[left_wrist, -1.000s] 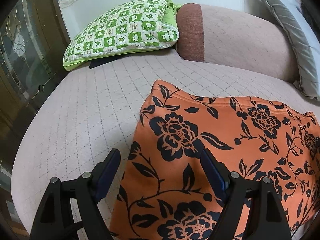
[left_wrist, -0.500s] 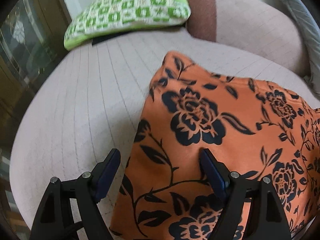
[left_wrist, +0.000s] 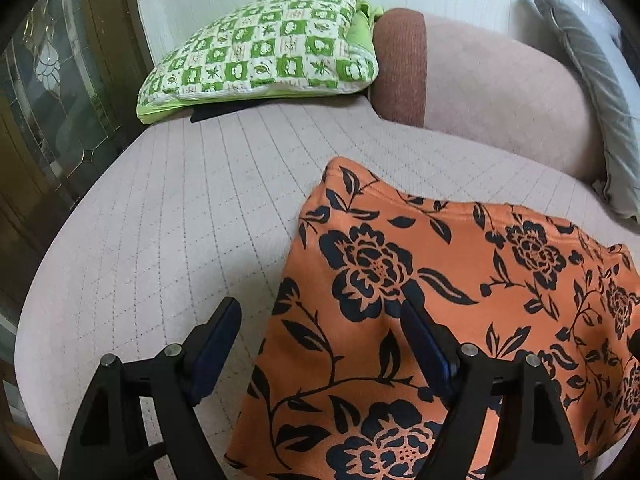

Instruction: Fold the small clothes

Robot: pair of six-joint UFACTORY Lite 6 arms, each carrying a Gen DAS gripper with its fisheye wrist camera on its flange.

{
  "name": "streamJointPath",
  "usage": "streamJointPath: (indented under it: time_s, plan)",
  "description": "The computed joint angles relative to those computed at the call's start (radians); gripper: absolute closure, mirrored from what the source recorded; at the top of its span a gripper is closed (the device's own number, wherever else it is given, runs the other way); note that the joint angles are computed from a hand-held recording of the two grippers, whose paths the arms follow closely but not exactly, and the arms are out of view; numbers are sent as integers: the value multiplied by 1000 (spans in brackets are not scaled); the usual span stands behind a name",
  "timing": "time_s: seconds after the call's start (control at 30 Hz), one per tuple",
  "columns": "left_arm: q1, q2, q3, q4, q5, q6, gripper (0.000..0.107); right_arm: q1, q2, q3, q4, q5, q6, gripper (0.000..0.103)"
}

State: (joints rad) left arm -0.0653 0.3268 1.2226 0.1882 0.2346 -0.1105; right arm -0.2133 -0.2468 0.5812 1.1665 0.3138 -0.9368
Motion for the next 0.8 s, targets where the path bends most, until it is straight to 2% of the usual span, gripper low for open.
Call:
streamJointPath:
  time_s: [0.23, 0.37, 0.6, 0.7, 0.8]
  plan:
    - [20, -39, -20, -85, -23, 70, 25, 92, -62, -15, -19, 7, 55, 56]
    - [26, -35, -11, -125, -30, 109, 25, 156, -17, -19, -8, -14, 50, 56]
    - [14, -56, -35, -77, -46, 62, 25, 255, 121, -7, 5, -85, 44, 56]
    - [12, -52, -37, -46, -43, 32, 25, 278, 104, -12, -59, -106, 103, 56]
    - [17, -51, -36, -49, -45, 33, 25, 255, 73, -21, 14, -77, 33, 56]
